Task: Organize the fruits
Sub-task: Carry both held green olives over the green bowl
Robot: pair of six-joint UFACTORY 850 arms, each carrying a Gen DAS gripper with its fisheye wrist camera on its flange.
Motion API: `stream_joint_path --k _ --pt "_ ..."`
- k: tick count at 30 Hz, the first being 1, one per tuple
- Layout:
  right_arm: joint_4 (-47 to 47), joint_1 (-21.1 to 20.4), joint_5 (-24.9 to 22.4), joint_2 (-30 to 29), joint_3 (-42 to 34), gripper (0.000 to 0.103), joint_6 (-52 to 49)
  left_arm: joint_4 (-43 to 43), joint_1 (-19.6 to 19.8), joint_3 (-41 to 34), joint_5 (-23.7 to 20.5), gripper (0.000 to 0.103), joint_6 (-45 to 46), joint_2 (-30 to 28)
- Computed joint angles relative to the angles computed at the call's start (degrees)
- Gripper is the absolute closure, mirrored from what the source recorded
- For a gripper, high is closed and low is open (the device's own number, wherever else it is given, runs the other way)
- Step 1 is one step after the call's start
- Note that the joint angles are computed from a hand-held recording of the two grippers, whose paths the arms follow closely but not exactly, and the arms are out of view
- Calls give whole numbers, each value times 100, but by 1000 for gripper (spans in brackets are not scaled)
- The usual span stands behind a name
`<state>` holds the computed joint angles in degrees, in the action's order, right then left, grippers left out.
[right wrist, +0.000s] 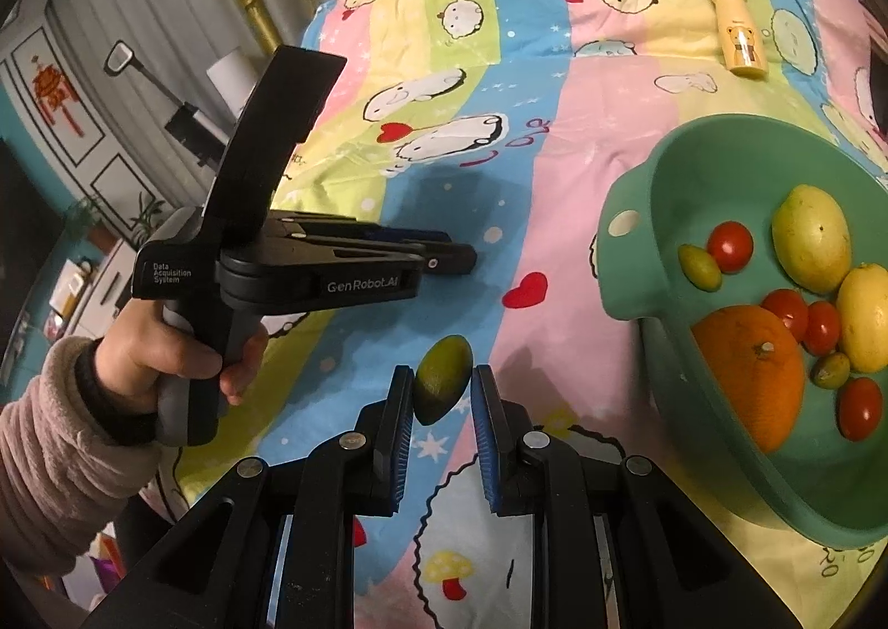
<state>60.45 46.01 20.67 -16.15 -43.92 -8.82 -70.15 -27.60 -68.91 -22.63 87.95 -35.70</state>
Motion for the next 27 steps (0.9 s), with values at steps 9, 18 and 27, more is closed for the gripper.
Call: stream_joint_path --k 9,18,27 --pt "-6 62 110 96 90 81 99 -141 26 239 23 85 -109 173" --pt "205 119 188 215 123 81 -148 -1119 75 769 56 85 685 735" --pt "695 277 430 375 108 80 -646 -1800 95 1234 -36 85 1299 1300"
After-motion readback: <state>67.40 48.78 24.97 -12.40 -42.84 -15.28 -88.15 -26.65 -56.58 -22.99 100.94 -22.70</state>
